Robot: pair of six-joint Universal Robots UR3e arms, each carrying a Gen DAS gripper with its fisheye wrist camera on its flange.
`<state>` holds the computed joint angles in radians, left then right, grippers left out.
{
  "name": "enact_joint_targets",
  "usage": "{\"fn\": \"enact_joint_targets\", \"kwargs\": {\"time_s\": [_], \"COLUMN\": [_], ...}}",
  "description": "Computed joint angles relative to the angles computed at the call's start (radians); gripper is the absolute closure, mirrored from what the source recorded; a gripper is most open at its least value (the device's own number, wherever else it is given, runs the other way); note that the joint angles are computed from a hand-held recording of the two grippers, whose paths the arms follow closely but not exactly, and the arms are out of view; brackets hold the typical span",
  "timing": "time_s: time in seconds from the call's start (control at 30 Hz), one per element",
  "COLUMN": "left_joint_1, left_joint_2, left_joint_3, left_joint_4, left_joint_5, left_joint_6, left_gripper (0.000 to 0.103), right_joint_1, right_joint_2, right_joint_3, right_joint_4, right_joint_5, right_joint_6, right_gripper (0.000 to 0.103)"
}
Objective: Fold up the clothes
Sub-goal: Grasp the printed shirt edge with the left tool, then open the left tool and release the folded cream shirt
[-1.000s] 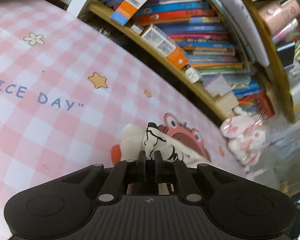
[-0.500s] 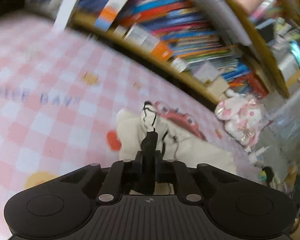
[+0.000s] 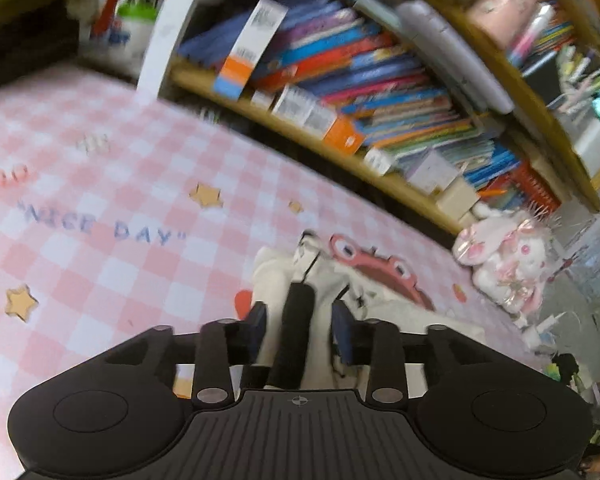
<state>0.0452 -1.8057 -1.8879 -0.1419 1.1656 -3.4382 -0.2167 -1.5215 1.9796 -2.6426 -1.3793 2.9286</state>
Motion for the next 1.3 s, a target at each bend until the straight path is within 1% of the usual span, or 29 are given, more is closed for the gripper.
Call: {"fn": "enact_joint_targets", "kwargs": {"time_s": [0.03, 0.07, 0.2, 0.3, 0.37, 0.43, 0.47, 0.53, 0.67, 0.9, 1.1, 1.3], "left_joint_1": [-0.006, -0.014, -0.055, -0.093, -0.118, -0.142, -0.155, -0.182, -0.22, -0.249, -0.251, -0.249], "left_joint_2": [0.024, 0.042, 0.1, 0.133, 0.155, 0.178, 0.188, 0.208, 0.245, 0.31, 0.349, 0.368], "left_joint_3": [-0.02, -0.03, -0.059, -0.08, -0.093, -0.11, -0.12, -0.139, -0.185, -0.267, -0.313, -0.33], "left_joint_4": [0.019, 0.025, 0.031, 0.02, 0.006, -0.01, -0.014, -0.021, -0.026, -0.026, -0.023, -0.026], "left_joint_5": [0.009, 0.021, 0.082, 0.131, 0.158, 0.179, 0.189, 0.209, 0.237, 0.263, 0.272, 0.274], "left_joint_6": [-0.001, 0.0, -0.008, -0.032, -0.044, -0.054, -0.059, -0.07, -0.094, -0.125, -0.138, -0.143], "left_gripper": [0.05, 0.046, 0.042, 0.034, 0.032, 0.03, 0.03, 0.029, 0.029, 0.029, 0.029, 0.028], "right_joint_1": [-0.007, -0.015, -0.053, -0.078, -0.096, -0.113, -0.122, -0.142, -0.176, -0.21, -0.229, -0.231], "right_joint_2": [-0.018, -0.038, -0.122, -0.189, -0.238, -0.288, -0.315, -0.369, -0.465, -0.591, -0.649, -0.668], "right_joint_3": [0.008, 0.017, 0.056, 0.09, 0.115, 0.14, 0.152, 0.179, 0.221, 0.274, 0.297, 0.304], "right_joint_4": [0.005, 0.011, 0.045, 0.064, 0.08, 0.098, 0.108, 0.132, 0.202, 0.314, 0.377, 0.398], "right_joint_5": [0.009, 0.018, 0.057, 0.084, 0.103, 0.119, 0.127, 0.147, 0.184, 0.216, 0.232, 0.241], "right_joint_6": [-0.005, -0.009, -0.003, 0.005, 0.005, 0.006, 0.005, 0.001, -0.033, -0.101, -0.133, -0.14], "right_gripper": [0.055, 0.055, 0.053, 0.05, 0.049, 0.045, 0.041, 0.038, 0.038, 0.037, 0.037, 0.037]}}
